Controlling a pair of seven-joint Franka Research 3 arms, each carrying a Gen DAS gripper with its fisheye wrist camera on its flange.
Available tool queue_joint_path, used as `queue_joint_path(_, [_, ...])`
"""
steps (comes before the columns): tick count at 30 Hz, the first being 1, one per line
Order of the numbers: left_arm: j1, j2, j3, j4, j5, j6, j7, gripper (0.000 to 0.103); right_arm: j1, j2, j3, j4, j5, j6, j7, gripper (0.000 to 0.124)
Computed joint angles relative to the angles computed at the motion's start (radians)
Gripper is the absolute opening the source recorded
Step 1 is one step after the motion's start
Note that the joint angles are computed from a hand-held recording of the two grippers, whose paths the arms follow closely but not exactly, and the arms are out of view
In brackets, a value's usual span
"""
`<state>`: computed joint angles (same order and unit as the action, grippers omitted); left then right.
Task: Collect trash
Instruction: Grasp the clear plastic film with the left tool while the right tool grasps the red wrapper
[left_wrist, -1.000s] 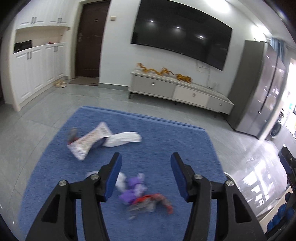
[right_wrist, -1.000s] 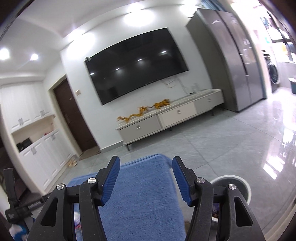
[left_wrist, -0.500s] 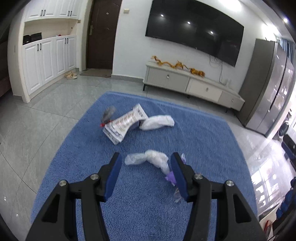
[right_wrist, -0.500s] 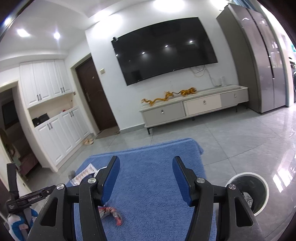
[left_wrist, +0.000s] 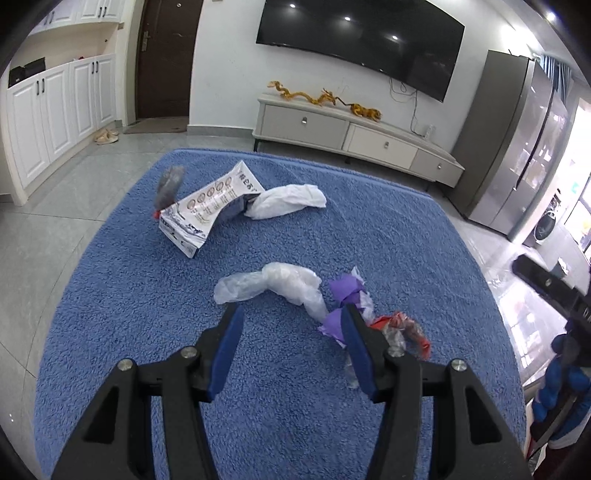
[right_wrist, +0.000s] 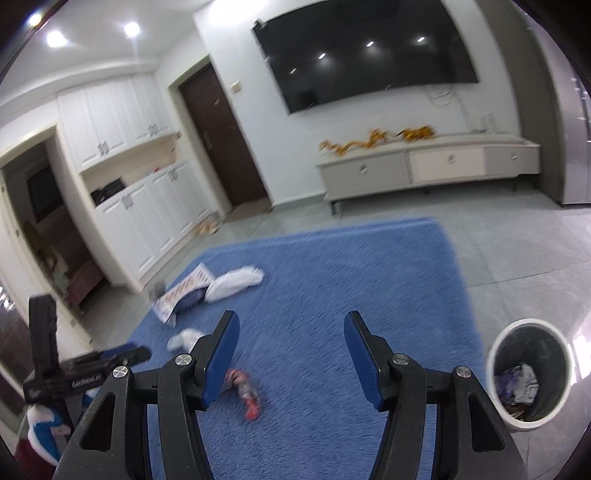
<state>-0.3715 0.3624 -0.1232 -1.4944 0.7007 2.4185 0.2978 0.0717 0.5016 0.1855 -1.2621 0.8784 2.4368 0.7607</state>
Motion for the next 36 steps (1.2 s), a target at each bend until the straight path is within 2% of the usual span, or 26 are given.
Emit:
queue_joint_path(6, [0.071,0.050,-0.030,0.011,-0.175,0.122,0.072,0.053,0.029,0.068,0.013,0.067,-0.067,-0.136,-0.005,0.057])
queue_joint_path(8, [0.083,0.080,-0.037,0.040,-0.239,0.134,0.090,0.053,0.037,0.094,0.014,0.095,-0.089,-0.188,-0.005,0.057])
queue_joint_path(15, [0.049,0.202,-0.002,0.212,-0.296,0.036,0.095,0.053,0.076,0.148,-0.006,0.140,-0.184,-0.246,0.017,0.056])
queue_joint_path(20, [0.026,0.266,0.028,0.310,-0.292,-0.040,0.059,0.051,0.079,0.170,-0.002,0.163,-0.212,-0.272,0.018,0.034])
queue_joint_path(22, [0.015,0.268,0.042,0.317,-0.273,-0.051,0.039,0.040,0.077,0.168,0.003,0.159,-0.213,-0.274,0.000,0.019])
queue_joint_path(23, [0.017,0.265,0.042,0.310,-0.272,-0.046,0.035,0.033,0.076,0.161,0.005,0.148,-0.210,-0.271,-0.010,0.016])
queue_joint_path(24, [0.019,0.258,0.043,0.296,-0.270,-0.033,0.021,0.032,0.076,0.160,0.006,0.147,-0.208,-0.270,-0.014,0.014])
queue_joint_path(30, [0.006,0.198,0.064,0.214,-0.208,-0.028,-0.063,0.029,0.052,0.123,0.019,0.100,-0.151,-0.256,-0.042,0.012])
queue_joint_path(36, [-0.021,0.126,0.065,0.173,-0.116,-0.092,-0.126,0.028,0.008,0.031,0.029,-0.003,-0.037,-0.235,-0.134,0.012])
